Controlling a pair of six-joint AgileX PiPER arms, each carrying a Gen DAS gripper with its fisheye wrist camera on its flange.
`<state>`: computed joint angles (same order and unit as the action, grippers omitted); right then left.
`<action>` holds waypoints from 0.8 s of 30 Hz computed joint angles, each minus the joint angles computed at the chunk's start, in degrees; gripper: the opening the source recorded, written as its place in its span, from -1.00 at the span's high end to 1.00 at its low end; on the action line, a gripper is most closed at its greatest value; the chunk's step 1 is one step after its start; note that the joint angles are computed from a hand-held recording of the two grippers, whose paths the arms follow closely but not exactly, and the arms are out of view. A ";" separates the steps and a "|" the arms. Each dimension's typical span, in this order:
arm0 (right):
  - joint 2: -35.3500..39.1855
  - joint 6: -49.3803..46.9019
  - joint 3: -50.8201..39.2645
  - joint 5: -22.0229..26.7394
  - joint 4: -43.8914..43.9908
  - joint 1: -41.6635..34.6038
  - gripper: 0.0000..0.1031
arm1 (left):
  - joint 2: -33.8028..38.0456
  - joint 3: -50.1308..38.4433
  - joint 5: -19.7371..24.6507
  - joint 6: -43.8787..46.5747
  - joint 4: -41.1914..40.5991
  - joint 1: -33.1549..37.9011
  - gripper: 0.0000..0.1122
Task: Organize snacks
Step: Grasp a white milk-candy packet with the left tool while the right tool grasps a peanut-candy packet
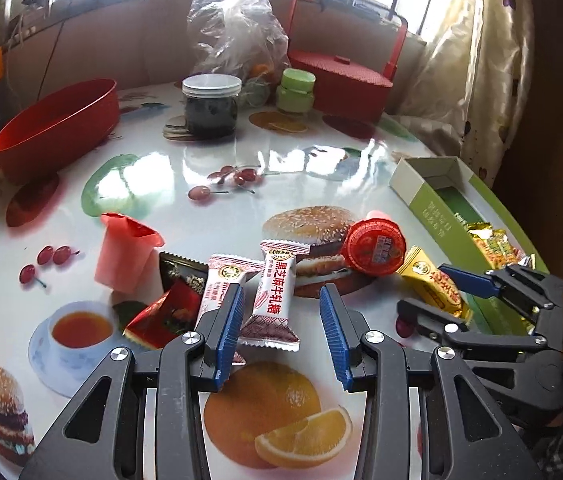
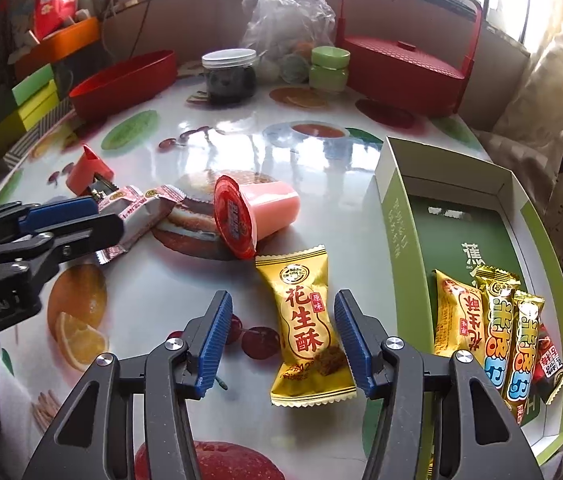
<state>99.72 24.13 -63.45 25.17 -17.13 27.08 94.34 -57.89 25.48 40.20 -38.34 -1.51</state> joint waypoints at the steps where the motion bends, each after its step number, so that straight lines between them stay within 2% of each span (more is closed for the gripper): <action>1: -0.08 1.32 0.02 0.18 -1.34 0.26 0.12 | 0.51 -0.30 -0.05 0.11 0.33 -0.30 0.28; 5: -0.54 0.00 0.48 -0.12 -0.12 0.52 0.46 | 2.16 -1.27 0.20 -0.89 1.76 -1.07 0.28; 7: -0.75 -0.31 0.78 -0.37 0.34 0.65 0.54 | 2.51 -1.46 -0.03 -1.42 2.31 -1.53 0.28; 12: -1.32 -1.64 1.44 -0.84 2.38 0.65 0.54 | 3.41 -2.04 -0.73 -1.01 1.98 -2.09 0.28; 14: -1.54 -1.60 1.75 -1.01 2.52 0.74 0.54 | 4.49 -3.15 -0.57 -5.16 6.20 -2.93 0.28; 22: -2.33 -0.10 2.94 -1.64 2.11 0.92 0.54 | 4.01 -2.36 -2.81 -9.14 10.36 -4.36 0.29; 24: -2.54 0.66 3.20 -1.78 1.77 0.89 0.54 | 3.95 -2.36 -3.41 -12.16 13.22 -4.87 0.49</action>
